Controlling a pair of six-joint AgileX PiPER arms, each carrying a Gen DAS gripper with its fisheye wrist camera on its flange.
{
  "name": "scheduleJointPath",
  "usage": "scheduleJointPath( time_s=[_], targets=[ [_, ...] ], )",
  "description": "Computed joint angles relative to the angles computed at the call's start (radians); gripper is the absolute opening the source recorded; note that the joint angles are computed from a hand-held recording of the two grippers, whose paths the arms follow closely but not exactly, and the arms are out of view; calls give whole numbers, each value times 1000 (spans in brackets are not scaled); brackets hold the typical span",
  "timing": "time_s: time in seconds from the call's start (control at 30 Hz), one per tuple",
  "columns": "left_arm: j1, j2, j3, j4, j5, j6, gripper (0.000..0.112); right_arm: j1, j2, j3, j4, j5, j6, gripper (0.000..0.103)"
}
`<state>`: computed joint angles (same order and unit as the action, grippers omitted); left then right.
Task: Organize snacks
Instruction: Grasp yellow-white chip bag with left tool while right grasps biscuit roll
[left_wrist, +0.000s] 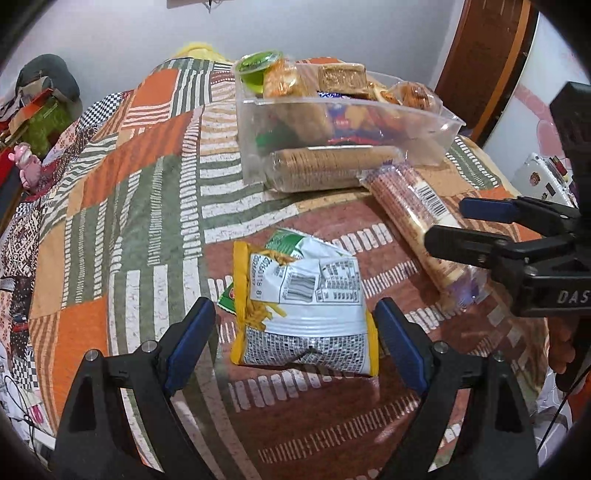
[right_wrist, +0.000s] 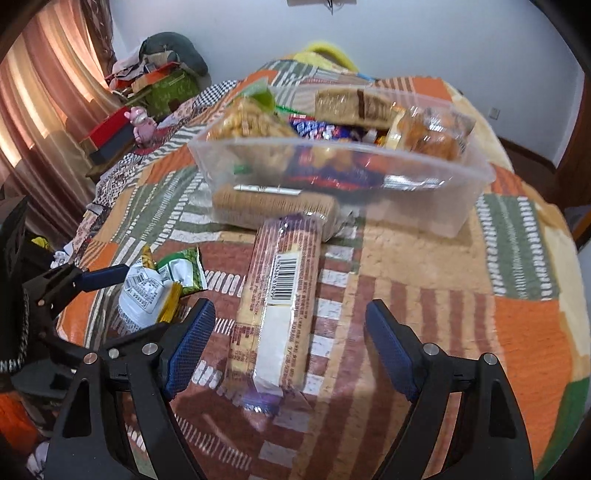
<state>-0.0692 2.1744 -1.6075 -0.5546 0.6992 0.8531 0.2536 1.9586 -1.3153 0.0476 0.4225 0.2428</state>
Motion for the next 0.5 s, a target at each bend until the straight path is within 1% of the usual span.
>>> scheduleJointPath(
  time_s=[0.1, 0.13, 0.17, 0.23, 0.27, 0.3, 0.37, 0.5],
  targets=[
    [7, 9, -2, -24, 6, 23, 79, 2, 31, -26, 37, 19, -31, 76],
    [10, 11, -5, -35, 11, 32, 75, 6, 41, -36, 30, 26, -22, 76],
    [11, 9, -2, -39, 7, 35, 74, 15, 47, -41, -1, 27, 7, 76],
    [11, 0, 15, -49, -16, 47, 70, 34, 50, -48, -81, 30, 69, 69],
    [10, -5, 24, -54, -26, 57, 65, 38, 50, -51, -103, 34, 83, 59],
    [11, -7, 26, -57, -24, 65, 64, 44, 49, -49, -128, 34, 99, 51],
    [11, -15, 37, -61, -36, 68, 60, 39, 42, -44, -126, 29, 86, 44],
    [16, -37, 56, -82, -52, 87, 58, 26, 24, -13, -100, 0, 52, 43]
  ],
)
